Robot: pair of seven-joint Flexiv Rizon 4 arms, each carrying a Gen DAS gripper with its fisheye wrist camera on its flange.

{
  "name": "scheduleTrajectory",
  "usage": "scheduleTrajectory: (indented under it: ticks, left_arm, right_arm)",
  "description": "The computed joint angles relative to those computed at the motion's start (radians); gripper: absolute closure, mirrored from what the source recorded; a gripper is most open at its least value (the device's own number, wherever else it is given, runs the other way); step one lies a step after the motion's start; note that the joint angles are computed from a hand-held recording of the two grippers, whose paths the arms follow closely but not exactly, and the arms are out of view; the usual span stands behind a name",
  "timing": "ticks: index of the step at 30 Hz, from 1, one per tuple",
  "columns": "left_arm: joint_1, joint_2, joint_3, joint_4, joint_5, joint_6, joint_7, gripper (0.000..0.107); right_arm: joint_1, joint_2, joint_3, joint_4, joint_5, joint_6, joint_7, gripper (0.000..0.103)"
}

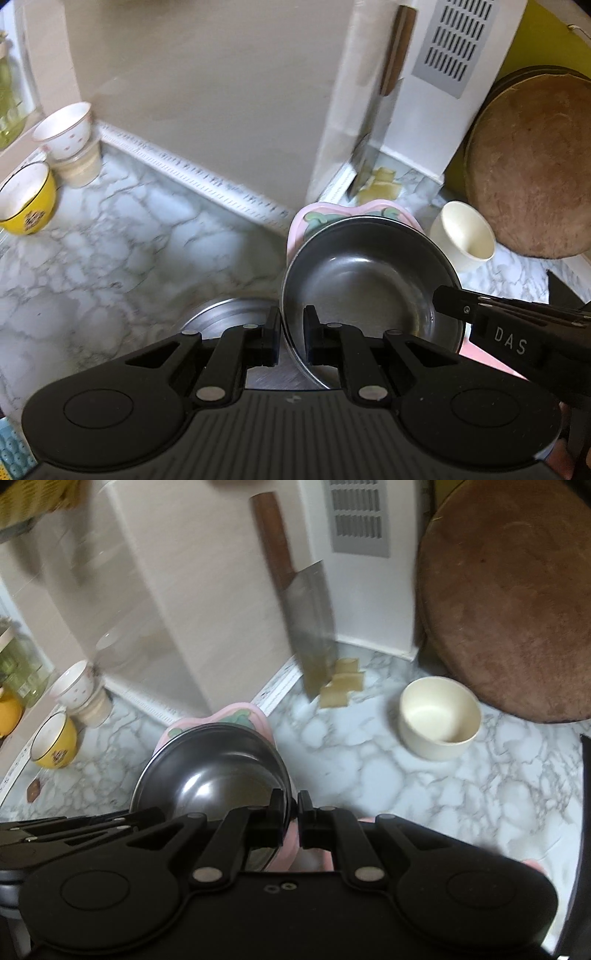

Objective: Organize plates and bowls
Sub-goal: 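Carry the pink pot with both tools over the steel bowl and lower it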

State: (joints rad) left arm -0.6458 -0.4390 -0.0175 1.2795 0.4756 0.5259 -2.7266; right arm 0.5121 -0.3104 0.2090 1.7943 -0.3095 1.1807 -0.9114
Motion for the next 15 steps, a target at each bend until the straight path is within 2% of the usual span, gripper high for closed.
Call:
scheduleTrajectory:
  ticks: [8,15]
  left_arm:
    - [0.023,0.085,-0.013,0.134,-0.008,0.003,-0.022,0.095]
    - [0.050,0.116,-0.032,0.197,0.007,0.002,-0.028,0.095]
  right_arm:
    - [0.034,-0.015,0.030,-0.006,0.025,-0.028,-0.002,0.094]
    - [0.059,-0.039,0.048,-0.015,0.061,-0.045,-0.004,0.094]
